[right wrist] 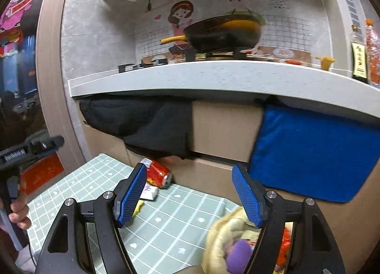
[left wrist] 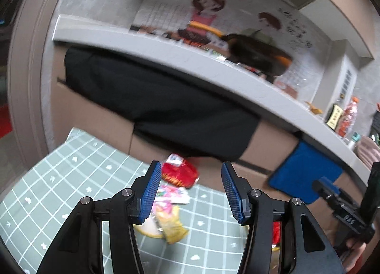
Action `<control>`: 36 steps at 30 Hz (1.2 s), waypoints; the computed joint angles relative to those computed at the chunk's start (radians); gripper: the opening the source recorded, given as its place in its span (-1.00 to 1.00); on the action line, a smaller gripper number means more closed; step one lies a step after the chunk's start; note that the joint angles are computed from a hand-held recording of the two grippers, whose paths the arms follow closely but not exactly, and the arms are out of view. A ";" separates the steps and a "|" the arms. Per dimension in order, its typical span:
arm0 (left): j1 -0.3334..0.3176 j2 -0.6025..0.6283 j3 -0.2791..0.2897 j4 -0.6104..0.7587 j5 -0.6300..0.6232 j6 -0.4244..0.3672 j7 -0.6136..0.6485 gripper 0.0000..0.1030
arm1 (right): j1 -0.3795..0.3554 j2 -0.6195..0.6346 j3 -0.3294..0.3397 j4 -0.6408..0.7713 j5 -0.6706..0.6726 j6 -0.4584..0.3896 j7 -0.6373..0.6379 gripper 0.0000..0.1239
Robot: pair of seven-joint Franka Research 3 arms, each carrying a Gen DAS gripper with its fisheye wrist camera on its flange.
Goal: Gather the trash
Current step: 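Move both tools back over the red can and wrappers on the table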
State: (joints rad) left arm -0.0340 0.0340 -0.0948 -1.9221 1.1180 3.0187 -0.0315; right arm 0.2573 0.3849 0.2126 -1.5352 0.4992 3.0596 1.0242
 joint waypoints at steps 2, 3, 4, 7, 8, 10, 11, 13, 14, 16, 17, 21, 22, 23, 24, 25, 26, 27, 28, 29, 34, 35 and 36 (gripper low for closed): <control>0.013 0.045 0.005 0.000 -0.079 0.046 0.068 0.04 | 0.006 0.030 0.002 0.032 -0.007 -0.017 -0.002 0.16; 0.014 0.070 0.008 0.008 -0.115 0.067 0.106 0.04 | 0.014 0.048 -0.003 0.050 -0.016 -0.030 0.002 0.16; 0.025 0.103 -0.001 0.017 -0.190 0.092 0.190 0.04 | 0.021 0.060 -0.009 0.062 -0.025 -0.040 0.007 0.16; 0.121 0.218 -0.122 0.078 -0.441 0.106 0.500 0.04 | 0.049 0.111 -0.045 0.115 -0.069 -0.091 0.039 0.16; 0.152 0.265 -0.165 0.116 -0.499 0.092 0.578 0.04 | 0.053 0.125 -0.052 0.127 -0.080 -0.104 0.047 0.16; 0.206 0.343 -0.241 0.180 -0.589 0.069 0.694 0.04 | 0.045 0.148 -0.046 0.142 -0.086 -0.124 0.043 0.16; 0.232 0.395 -0.279 0.227 -0.629 0.054 0.749 0.04 | 0.040 0.155 -0.041 0.147 -0.086 -0.130 0.038 0.16; 0.227 0.461 -0.281 0.300 -0.670 0.026 0.789 0.04 | 0.035 0.173 -0.040 0.159 -0.090 -0.148 0.033 0.16; 0.211 0.505 -0.268 0.357 -0.686 0.005 0.798 0.04 | 0.030 0.183 -0.037 0.169 -0.090 -0.163 0.028 0.16; 0.198 0.576 -0.265 0.450 -0.726 -0.031 0.831 0.04 | 0.020 0.202 -0.030 0.188 -0.084 -0.191 0.017 0.16; 0.197 0.623 -0.275 0.515 -0.750 -0.066 0.861 0.04 | 0.014 0.214 -0.027 0.199 -0.079 -0.208 0.013 0.16; 0.136 0.766 -0.218 0.738 -0.813 -0.168 0.883 0.03 | 0.003 0.251 -0.025 0.237 -0.062 -0.259 0.007 0.16; 0.124 0.798 -0.204 0.785 -0.830 -0.174 0.881 0.03 | 0.006 0.260 -0.030 0.246 -0.063 -0.271 0.013 0.16; 0.116 0.827 -0.198 0.828 -0.848 -0.183 0.889 0.03 | 0.005 0.270 -0.033 0.256 -0.062 -0.284 0.016 0.16; 0.114 0.864 -0.206 0.882 -0.872 -0.199 0.912 0.03 | 0.005 0.280 -0.036 0.267 -0.063 -0.298 0.020 0.16; 0.114 0.887 -0.216 0.915 -0.893 -0.209 0.937 0.03 | 0.006 0.285 -0.040 0.272 -0.064 -0.307 0.022 0.16; 0.115 0.916 -0.232 0.958 -0.914 -0.223 0.973 0.03 | 0.009 0.296 -0.048 0.285 -0.071 -0.320 0.029 0.16; 0.111 0.934 -0.237 0.987 -0.931 -0.233 0.996 0.03 | 0.012 0.304 -0.055 0.295 -0.077 -0.326 0.036 0.16; 0.107 0.956 -0.246 1.027 -0.948 -0.255 1.026 0.03 | 0.011 0.308 -0.057 0.300 -0.079 -0.330 0.040 0.16; 0.105 0.973 -0.257 1.057 -0.967 -0.276 1.058 0.03 | 0.009 0.315 -0.056 0.309 -0.078 -0.336 0.043 0.16; 0.129 1.007 -0.389 1.108 -1.084 -0.406 1.323 0.03 | -0.016 0.337 -0.028 0.341 -0.044 -0.368 0.032 0.16; 0.131 0.989 -0.392 1.077 -1.096 -0.410 1.351 0.03 | -0.015 0.338 -0.027 0.343 -0.041 -0.369 0.029 0.16; 0.138 0.956 -0.398 1.017 -1.107 -0.401 1.383 0.03 | -0.013 0.342 -0.029 0.348 -0.042 -0.372 0.028 0.16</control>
